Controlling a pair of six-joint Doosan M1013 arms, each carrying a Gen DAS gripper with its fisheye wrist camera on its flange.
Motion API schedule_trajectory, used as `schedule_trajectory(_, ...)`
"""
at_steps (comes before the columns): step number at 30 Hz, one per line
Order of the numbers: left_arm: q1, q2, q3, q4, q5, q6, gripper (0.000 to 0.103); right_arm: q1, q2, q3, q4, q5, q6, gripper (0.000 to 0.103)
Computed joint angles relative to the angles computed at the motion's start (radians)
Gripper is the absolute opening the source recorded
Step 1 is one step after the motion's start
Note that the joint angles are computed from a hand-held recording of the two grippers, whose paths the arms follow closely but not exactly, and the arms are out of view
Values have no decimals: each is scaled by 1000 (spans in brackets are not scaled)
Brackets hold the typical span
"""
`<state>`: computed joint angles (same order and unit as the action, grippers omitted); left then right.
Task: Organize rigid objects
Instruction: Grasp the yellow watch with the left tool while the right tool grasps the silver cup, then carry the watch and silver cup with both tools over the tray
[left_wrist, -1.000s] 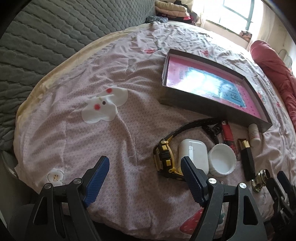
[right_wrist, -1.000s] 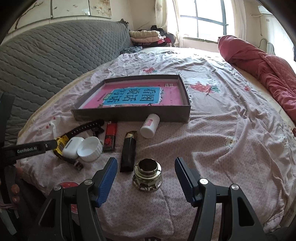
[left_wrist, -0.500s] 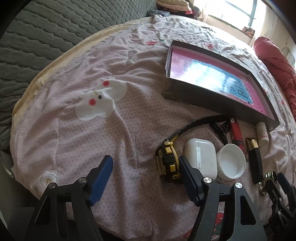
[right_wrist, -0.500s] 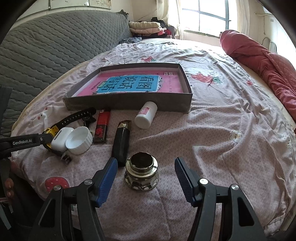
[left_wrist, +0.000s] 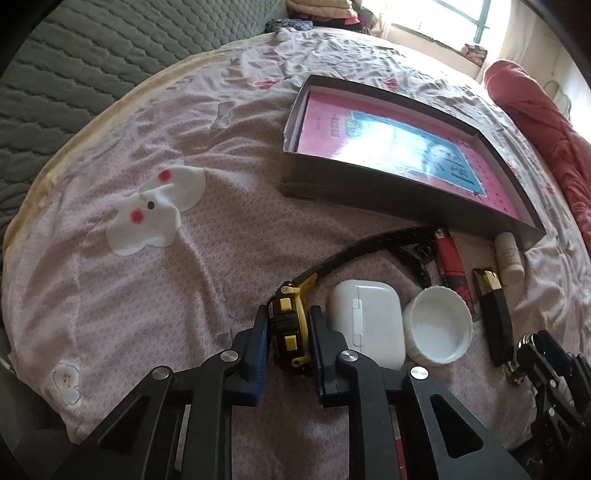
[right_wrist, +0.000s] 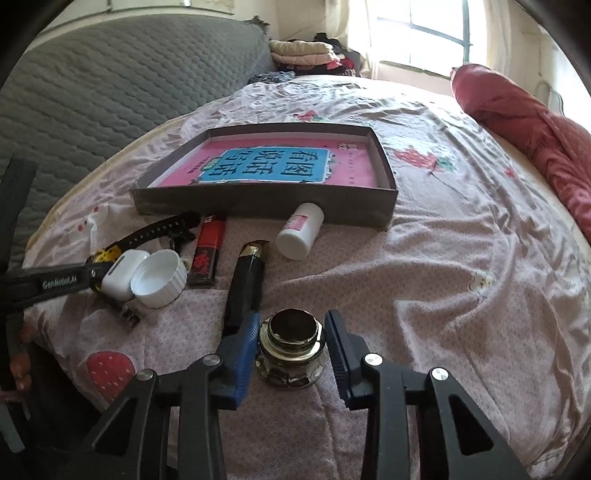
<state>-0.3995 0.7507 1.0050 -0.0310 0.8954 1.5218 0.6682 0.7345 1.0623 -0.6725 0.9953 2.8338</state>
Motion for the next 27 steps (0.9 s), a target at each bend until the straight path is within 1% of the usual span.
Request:
schedule_trajectory(2,0,4,-6,6,4,-3,17,-3,-1,0,5,-7,-8,37)
schedule_trajectory(5,1,4,-5,-2,-1,-2,17,-7,-5,5,12,-28,-21,37)
schedule_trajectory(11,5,-6,6,-21,-27,12,17,1,-9,1,-38,-42,-35,37)
schedule_trajectory(15,7,-21,23,-18,-64,12,17,1,-11,-2,-60,-51,-24,37)
schedule_trajectory(20,14,-34,35,-49,-90,25,17,1,-14,-5,-99,-51,-10,37)
schedule_trajectory(23,13,-45,49,-58,-119,33,17,-1,-16,-8,-120,-61,3,37)
schedule_trajectory(27,10,-54,56,-58,-140,33,17,-4,-24,-2,-156,-85,34,37)
